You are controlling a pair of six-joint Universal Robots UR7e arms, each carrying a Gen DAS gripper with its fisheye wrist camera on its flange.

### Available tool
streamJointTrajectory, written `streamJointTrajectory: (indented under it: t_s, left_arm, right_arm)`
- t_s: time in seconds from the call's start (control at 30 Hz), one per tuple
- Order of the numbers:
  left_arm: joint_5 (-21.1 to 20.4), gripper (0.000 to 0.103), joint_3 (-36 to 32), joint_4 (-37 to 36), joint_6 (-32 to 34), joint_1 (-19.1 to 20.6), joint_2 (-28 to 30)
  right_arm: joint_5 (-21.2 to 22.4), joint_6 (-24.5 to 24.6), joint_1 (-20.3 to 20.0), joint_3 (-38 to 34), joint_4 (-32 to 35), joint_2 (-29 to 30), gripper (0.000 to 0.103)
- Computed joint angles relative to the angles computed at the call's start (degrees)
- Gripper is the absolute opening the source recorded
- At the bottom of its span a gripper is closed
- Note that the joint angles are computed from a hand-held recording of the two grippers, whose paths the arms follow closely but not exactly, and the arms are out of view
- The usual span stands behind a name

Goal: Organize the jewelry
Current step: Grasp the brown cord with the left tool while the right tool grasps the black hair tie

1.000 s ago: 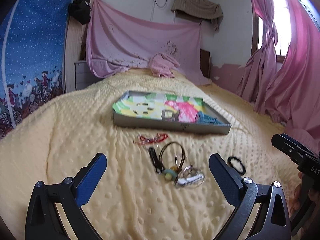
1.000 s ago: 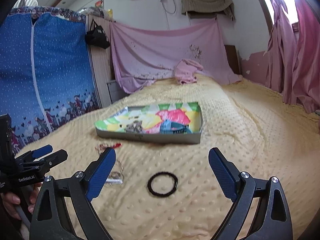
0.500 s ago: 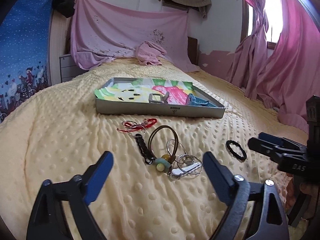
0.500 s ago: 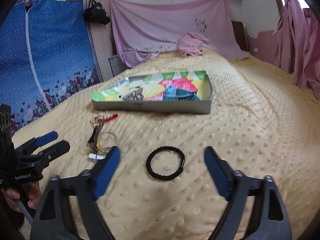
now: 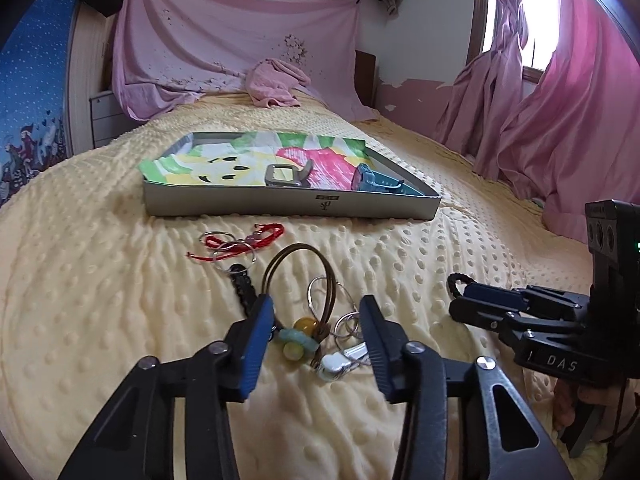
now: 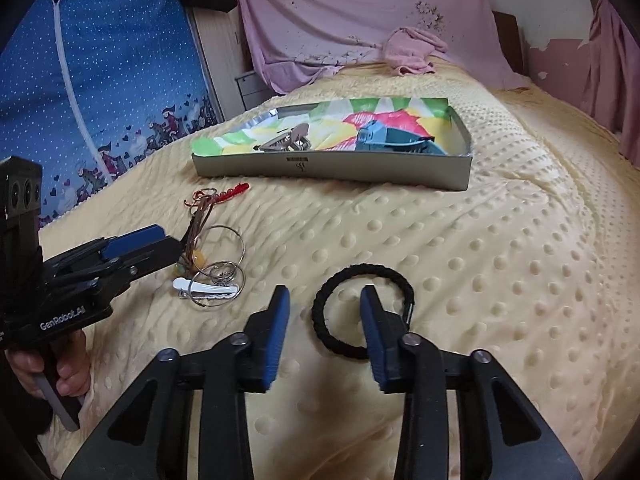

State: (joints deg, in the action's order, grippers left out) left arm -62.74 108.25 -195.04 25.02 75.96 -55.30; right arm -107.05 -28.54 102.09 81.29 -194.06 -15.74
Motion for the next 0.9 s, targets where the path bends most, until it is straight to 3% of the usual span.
streamJointTrajectory:
  t_s: [0.33,0.63,0.9]
  left_arm:
    - [-0.72,0.008,-1.64,2.97,0.46,-0.05,0.96]
    - [-3.66,0.003,-0.13,2.32,1.14,-0.77,-1.32]
    - [-8.19,0.003,-4.38,6.41,-2.97,-0.34,-2.29]
  right_arm:
    - [1.50,0.74,-0.39,-1.34,2.78,0.51,0.010]
    - [5.03,-0.94,-0.10,0.50,-0.80,-0.41,0.005]
    - [7.96,-2.00,0.74,-1.63,-2.07,-1.51,0.005]
